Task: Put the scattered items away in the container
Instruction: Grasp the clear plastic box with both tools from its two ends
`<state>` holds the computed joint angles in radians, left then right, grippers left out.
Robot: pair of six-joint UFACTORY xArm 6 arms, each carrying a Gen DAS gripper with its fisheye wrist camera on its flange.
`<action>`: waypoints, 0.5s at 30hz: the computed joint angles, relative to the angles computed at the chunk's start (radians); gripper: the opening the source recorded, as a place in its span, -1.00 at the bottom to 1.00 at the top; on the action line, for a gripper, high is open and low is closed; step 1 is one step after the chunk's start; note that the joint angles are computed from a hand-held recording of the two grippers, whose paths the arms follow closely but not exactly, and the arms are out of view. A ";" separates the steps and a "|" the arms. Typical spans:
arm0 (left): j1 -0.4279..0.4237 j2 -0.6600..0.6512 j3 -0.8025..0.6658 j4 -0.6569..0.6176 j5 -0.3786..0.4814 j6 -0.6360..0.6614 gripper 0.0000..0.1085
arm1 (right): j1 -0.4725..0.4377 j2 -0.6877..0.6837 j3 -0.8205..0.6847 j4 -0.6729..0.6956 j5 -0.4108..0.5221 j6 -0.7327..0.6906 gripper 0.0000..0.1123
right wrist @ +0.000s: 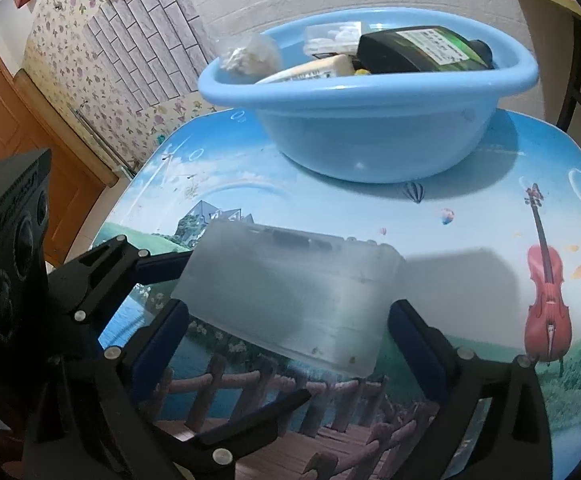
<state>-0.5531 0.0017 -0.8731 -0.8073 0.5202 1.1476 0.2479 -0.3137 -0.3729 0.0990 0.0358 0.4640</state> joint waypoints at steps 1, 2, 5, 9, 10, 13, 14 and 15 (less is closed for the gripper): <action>0.001 0.000 -0.002 -0.001 0.005 -0.014 0.90 | 0.007 -0.004 -0.001 0.038 0.006 -0.024 0.82; 0.002 0.000 -0.003 -0.005 0.007 -0.027 0.90 | 0.014 -0.006 -0.002 0.074 0.012 -0.048 0.82; 0.004 -0.001 -0.002 -0.009 0.013 -0.044 0.89 | 0.021 -0.015 0.001 0.102 0.013 -0.074 0.82; -0.003 -0.003 0.010 0.012 -0.007 -0.008 0.89 | 0.017 -0.021 0.000 0.049 0.038 -0.041 0.82; -0.007 -0.003 0.013 0.022 -0.017 -0.016 0.89 | 0.016 -0.024 0.003 0.034 0.038 -0.029 0.82; -0.013 -0.011 0.027 -0.010 -0.044 -0.022 0.89 | 0.008 -0.026 0.015 -0.027 0.020 0.018 0.82; -0.012 -0.014 0.029 -0.023 -0.036 -0.021 0.89 | 0.013 -0.026 0.016 -0.004 0.016 0.000 0.82; -0.013 -0.017 0.030 -0.015 -0.035 -0.047 0.89 | 0.015 -0.026 0.016 0.001 0.015 0.003 0.82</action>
